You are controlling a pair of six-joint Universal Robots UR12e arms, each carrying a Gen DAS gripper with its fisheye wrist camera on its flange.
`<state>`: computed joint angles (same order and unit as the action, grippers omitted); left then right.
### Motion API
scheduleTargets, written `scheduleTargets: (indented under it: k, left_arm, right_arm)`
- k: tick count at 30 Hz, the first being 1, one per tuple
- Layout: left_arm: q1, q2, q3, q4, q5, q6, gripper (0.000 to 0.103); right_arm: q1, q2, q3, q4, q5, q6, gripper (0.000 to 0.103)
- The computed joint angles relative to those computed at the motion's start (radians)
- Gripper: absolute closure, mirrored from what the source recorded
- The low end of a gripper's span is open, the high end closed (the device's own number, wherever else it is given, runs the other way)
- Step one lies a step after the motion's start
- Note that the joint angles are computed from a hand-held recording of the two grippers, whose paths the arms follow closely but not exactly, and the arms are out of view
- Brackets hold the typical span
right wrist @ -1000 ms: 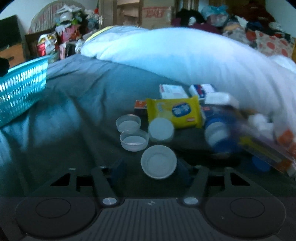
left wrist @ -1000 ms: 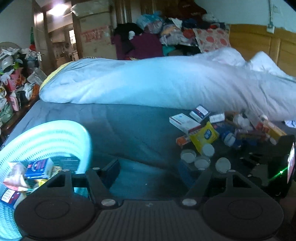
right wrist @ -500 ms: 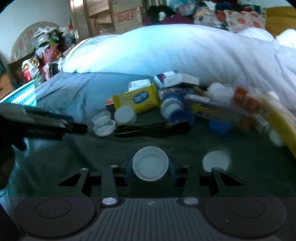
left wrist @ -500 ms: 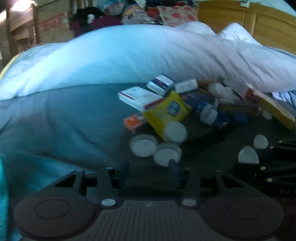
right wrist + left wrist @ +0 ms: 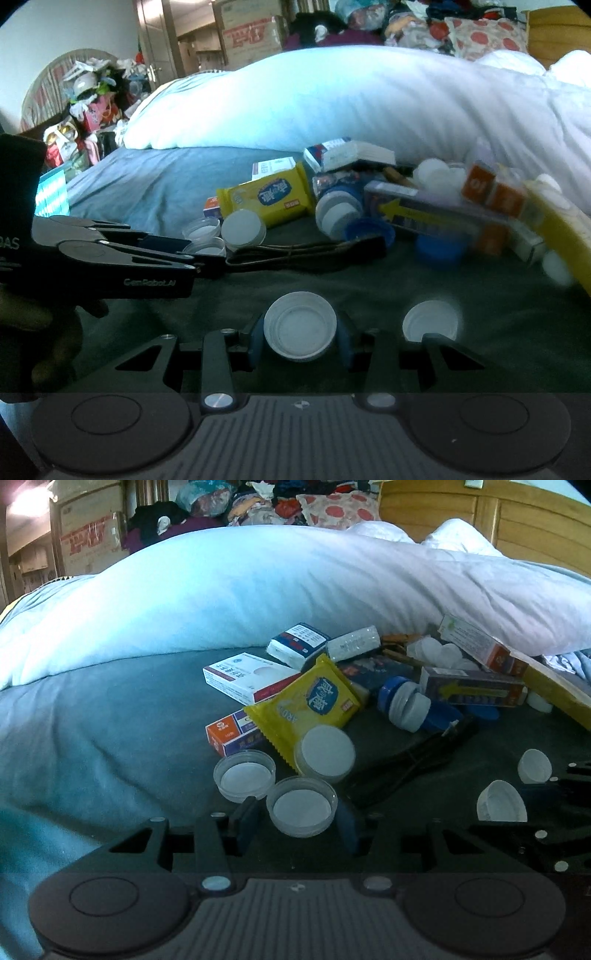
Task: Organize objects
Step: 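Return both tools to the pile and grasp a white cap with each, then carry both white caps over the basket and open both tools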
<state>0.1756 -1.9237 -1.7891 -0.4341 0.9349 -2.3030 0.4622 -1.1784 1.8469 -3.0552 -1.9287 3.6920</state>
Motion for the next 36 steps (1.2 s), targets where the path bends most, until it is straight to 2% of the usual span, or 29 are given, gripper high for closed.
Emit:
scheduleTargets:
  k: [3, 7, 9, 13, 15, 19, 22, 26, 32, 36]
  left_arm:
    - [0.002, 0.01, -0.005, 0.02, 0.009, -0.028, 0.062]
    - [0.035, 0.052, -0.024, 0.102, -0.013, -0.105, 0.062]
    - [0.06, 0.074, -0.026, 0.164, -0.023, -0.179, 0.062]
    - [0.112, 0.101, -0.005, 0.312, 0.007, -0.375, 0.062]
    - [0.14, 0.109, 0.016, 0.371, 0.045, -0.466, 0.062]
    - [0.194, 0.112, 0.061, 0.438, 0.129, -0.569, 0.062]
    - [0.233, 0.107, 0.098, 0.439, 0.193, -0.617, 0.062]
    - [0.271, 0.094, 0.158, 0.341, 0.279, -0.641, 0.061]
    - [0.309, 0.061, 0.251, 0.122, 0.362, -0.613, 0.062]
    - [0.316, 0.042, 0.275, 0.027, 0.392, -0.581, 0.062]
  right_arm:
    - [-0.001, -0.001, 0.0, -0.001, 0.002, 0.0, 0.062]
    - [0.006, -0.007, -0.006, -0.022, -0.007, -0.011, 0.062]
    - [0.013, -0.008, -0.02, -0.035, -0.012, -0.029, 0.062]
    - [0.028, 0.003, -0.079, -0.091, -0.024, -0.099, 0.062]
    - [0.033, 0.019, -0.134, -0.126, -0.02, -0.154, 0.062]
    - [0.044, 0.065, -0.275, -0.173, 0.032, -0.251, 0.062]
    - [0.051, 0.105, -0.39, -0.149, 0.11, -0.283, 0.062]
    - [0.064, 0.172, -0.553, -0.075, 0.227, -0.322, 0.062]
    - [0.076, 0.287, -0.814, 0.166, 0.376, -0.349, 0.062]
    - [0.09, 0.342, -0.92, 0.312, 0.425, -0.337, 0.062]
